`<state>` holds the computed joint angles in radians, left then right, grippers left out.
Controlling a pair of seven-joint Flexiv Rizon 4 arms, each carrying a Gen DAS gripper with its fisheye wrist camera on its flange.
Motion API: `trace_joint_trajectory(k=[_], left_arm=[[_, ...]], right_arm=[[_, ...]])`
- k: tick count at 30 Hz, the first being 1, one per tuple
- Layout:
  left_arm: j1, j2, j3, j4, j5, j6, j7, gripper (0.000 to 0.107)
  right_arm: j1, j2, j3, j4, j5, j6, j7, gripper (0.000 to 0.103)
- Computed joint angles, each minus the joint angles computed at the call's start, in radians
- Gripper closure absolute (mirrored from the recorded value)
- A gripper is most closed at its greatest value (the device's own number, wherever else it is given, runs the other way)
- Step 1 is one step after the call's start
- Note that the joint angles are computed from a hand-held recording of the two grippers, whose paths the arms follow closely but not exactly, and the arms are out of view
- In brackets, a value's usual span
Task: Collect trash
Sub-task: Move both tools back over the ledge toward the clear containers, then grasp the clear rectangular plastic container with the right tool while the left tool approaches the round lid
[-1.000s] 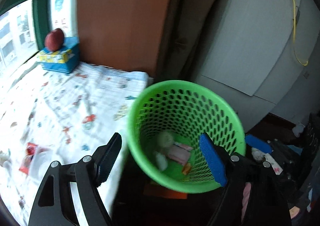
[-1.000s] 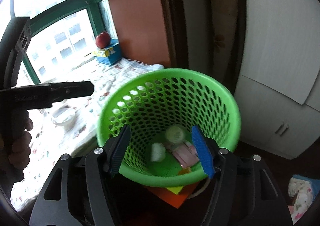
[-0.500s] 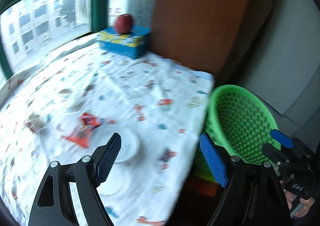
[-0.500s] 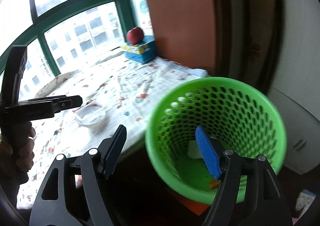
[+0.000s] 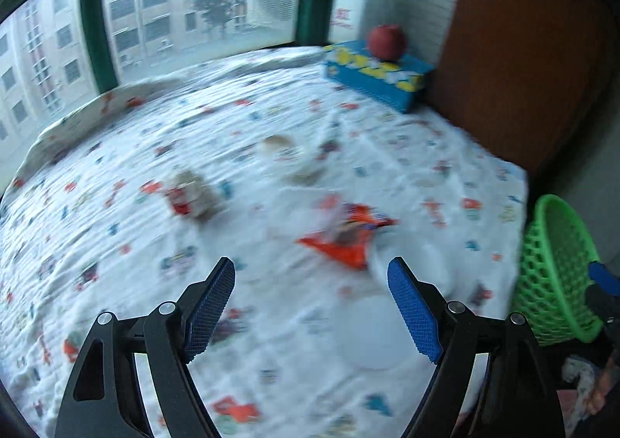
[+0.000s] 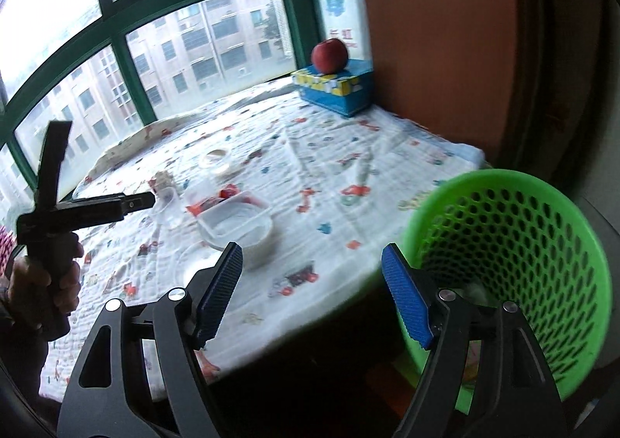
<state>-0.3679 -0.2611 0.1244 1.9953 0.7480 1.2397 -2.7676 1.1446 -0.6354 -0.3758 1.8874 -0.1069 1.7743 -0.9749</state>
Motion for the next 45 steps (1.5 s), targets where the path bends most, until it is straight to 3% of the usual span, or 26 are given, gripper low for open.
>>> trace_joint_trajectory(k=[7, 12, 25, 28, 36, 45], left_arm=[[0.061, -0.025, 0.029, 0.060, -0.027, 0.061, 0.046, 0.029], [0.068, -0.069, 0.051, 0.061, -0.055, 0.105, 0.099, 0.029], [0.036, -0.170, 0.129, 0.040, -0.212, 0.220, 0.266, 0.029], [0.026, -0.187, 0.143, 0.044, -0.250, 0.257, 0.305, 0.036], [0.016, -0.207, 0.156, 0.076, -0.357, 0.340, 0.402, 0.047], [-0.056, -0.193, 0.218, 0.135, -0.443, 0.404, 0.471, 0.049]], right_arm=[[-0.087, -0.039, 0.116, -0.100, -0.070, -0.054, 0.015, 0.028], [-0.185, -0.071, 0.244, -0.181, -0.142, -0.111, 0.039, 0.028], [-0.386, -0.178, 0.527, -0.390, -0.231, -0.312, 0.052, 0.028], [-0.427, -0.217, 0.600, -0.469, -0.206, -0.383, 0.029, 0.028], [-0.457, -0.319, 0.703, -0.683, -0.082, -0.578, -0.024, 0.028], [-0.411, -0.411, 0.662, -0.899, 0.024, -0.771, 0.015, 0.031]])
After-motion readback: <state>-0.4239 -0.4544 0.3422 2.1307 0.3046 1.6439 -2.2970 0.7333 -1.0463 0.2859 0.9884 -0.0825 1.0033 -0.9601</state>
